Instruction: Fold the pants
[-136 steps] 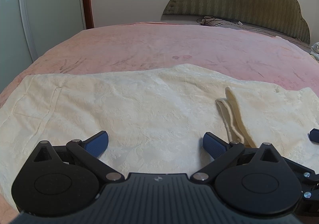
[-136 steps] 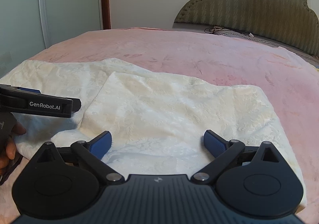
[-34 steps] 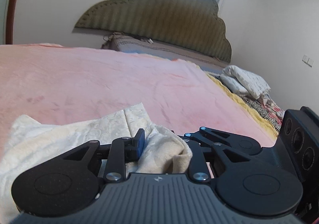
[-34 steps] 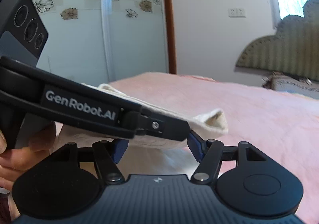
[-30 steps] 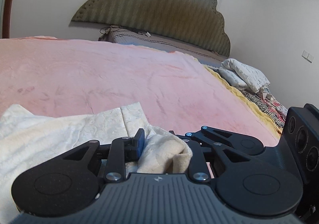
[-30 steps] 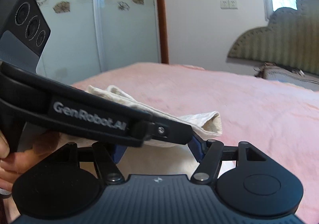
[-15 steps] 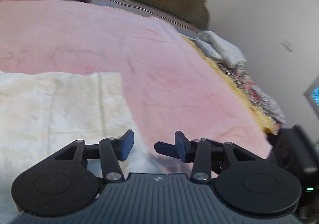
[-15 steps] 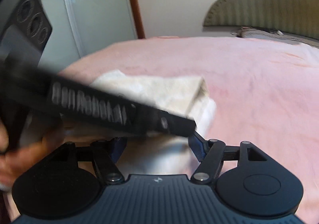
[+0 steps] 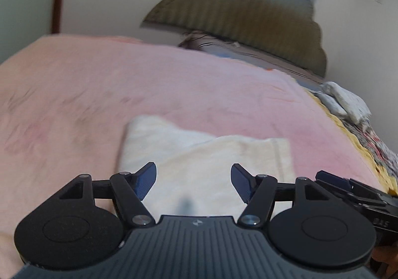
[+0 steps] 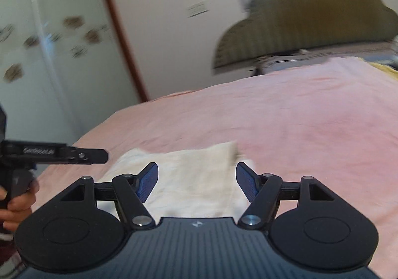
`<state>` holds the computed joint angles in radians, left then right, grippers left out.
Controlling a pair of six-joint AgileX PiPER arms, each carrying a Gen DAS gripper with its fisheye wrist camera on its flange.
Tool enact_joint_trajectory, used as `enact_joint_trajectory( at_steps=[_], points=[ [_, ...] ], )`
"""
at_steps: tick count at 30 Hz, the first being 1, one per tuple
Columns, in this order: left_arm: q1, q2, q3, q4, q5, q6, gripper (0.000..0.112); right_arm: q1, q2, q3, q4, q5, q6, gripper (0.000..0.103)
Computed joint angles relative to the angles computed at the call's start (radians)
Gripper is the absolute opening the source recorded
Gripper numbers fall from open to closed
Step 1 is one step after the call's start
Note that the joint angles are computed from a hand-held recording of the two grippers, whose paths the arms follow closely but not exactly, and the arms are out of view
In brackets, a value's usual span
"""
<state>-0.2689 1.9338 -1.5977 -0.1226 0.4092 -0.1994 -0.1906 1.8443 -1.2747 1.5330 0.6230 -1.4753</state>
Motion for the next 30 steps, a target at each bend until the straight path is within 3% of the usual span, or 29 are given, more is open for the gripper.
enact_joint_trajectory(
  at_steps=[2,4,6,8,11,14,16,18,19,22,24,27,30],
  points=[
    [0.039,-0.009,0.022,0.008,0.007,-0.009,0.069,0.005,0.041,-0.028,-0.007,0.089,0.026,0.069],
    [0.061,-0.005,0.041,-0.027,0.017,0.088,0.069,0.035,0.045,-0.042,-0.111,0.070,0.079,0.068],
    [0.054,0.000,0.061,0.007,0.026,0.123,0.069,0.095,0.027,-0.031,-0.311,-0.091,0.169,0.068],
    [0.035,-0.018,0.117,0.103,-0.026,0.066,0.068,0.134,0.006,0.014,-0.449,-0.227,0.242,0.068],
    [0.016,-0.058,0.205,0.262,-0.155,-0.086,0.069,0.126,-0.048,0.044,-0.356,-0.237,0.173,0.068],
    [0.005,-0.046,0.188,0.171,-0.162,0.022,0.073,0.128,-0.074,0.050,-0.230,-0.181,-0.001,0.068],
    [-0.017,-0.009,0.150,0.178,-0.109,0.072,0.075,0.145,-0.030,0.000,-0.346,-0.160,0.069,0.068],
    [-0.033,-0.008,0.171,0.278,-0.128,-0.004,0.075,0.172,0.015,-0.013,-0.497,-0.224,0.206,0.068],
    [-0.032,-0.016,0.182,0.284,-0.142,-0.013,0.075,0.163,0.015,-0.017,-0.512,-0.216,0.240,0.068],
    [0.002,-0.022,0.173,0.121,-0.170,0.095,0.078,0.096,-0.008,-0.015,-0.345,-0.152,0.184,0.068],
    [0.034,0.004,0.116,0.009,-0.128,0.168,0.081,0.063,-0.001,-0.032,-0.295,-0.138,0.178,0.069],
    [0.110,0.057,0.017,-0.251,-0.008,0.350,0.081,0.046,0.067,-0.134,-0.481,-0.136,0.408,0.069],
    [0.211,0.149,-0.116,-0.492,0.197,0.490,0.081,0.011,0.150,-0.229,-0.558,-0.067,0.539,0.069]
  ],
)
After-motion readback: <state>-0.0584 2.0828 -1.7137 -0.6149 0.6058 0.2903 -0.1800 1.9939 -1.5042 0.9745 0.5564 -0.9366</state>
